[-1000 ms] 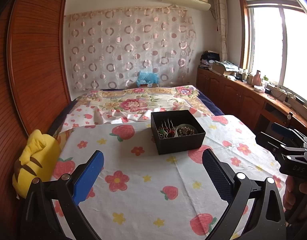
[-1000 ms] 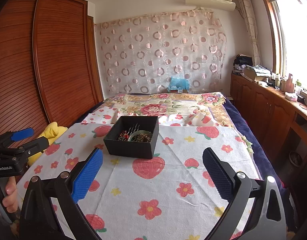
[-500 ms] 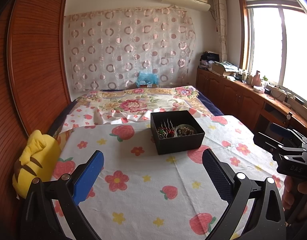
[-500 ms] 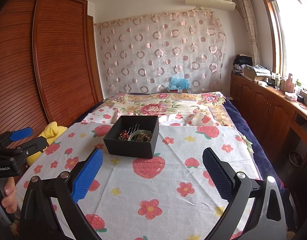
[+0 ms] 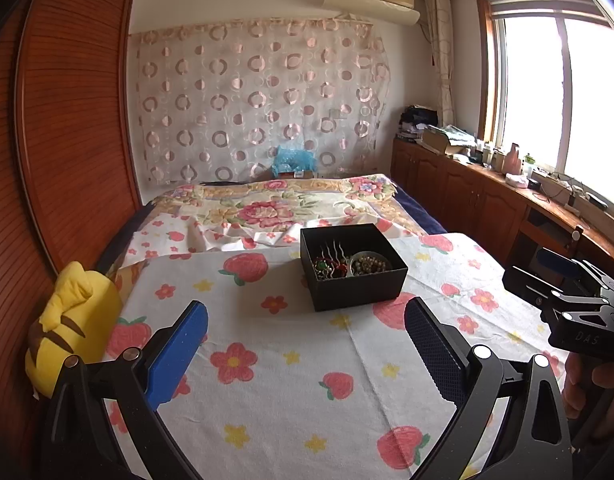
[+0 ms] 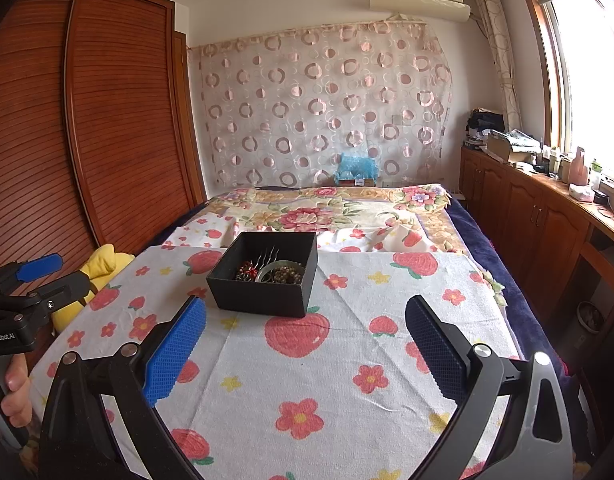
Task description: Organize jewelry
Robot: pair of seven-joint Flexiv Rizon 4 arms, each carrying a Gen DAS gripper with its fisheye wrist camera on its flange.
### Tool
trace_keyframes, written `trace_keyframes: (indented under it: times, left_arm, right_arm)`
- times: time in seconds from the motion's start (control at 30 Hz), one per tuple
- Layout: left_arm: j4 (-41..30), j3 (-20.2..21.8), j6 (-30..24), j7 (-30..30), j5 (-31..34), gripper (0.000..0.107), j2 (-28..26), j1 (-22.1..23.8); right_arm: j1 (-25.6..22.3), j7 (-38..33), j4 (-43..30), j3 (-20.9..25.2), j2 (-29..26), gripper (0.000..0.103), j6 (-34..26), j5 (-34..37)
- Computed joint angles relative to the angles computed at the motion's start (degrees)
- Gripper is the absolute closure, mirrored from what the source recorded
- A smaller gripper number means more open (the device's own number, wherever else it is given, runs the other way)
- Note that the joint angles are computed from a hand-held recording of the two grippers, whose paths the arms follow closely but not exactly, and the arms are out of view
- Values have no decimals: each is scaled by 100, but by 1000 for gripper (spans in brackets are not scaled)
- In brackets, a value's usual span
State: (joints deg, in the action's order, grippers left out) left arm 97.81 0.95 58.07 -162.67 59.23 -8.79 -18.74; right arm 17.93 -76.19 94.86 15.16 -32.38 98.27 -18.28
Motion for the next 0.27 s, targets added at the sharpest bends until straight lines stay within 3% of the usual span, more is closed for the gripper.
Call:
trace_keyframes:
  times: [0.27]
  left_arm:
    - [-42,4,2,4,11,12,-15,3]
  right_arm:
    - [9,-1,-4,-9,-2,3,1,14]
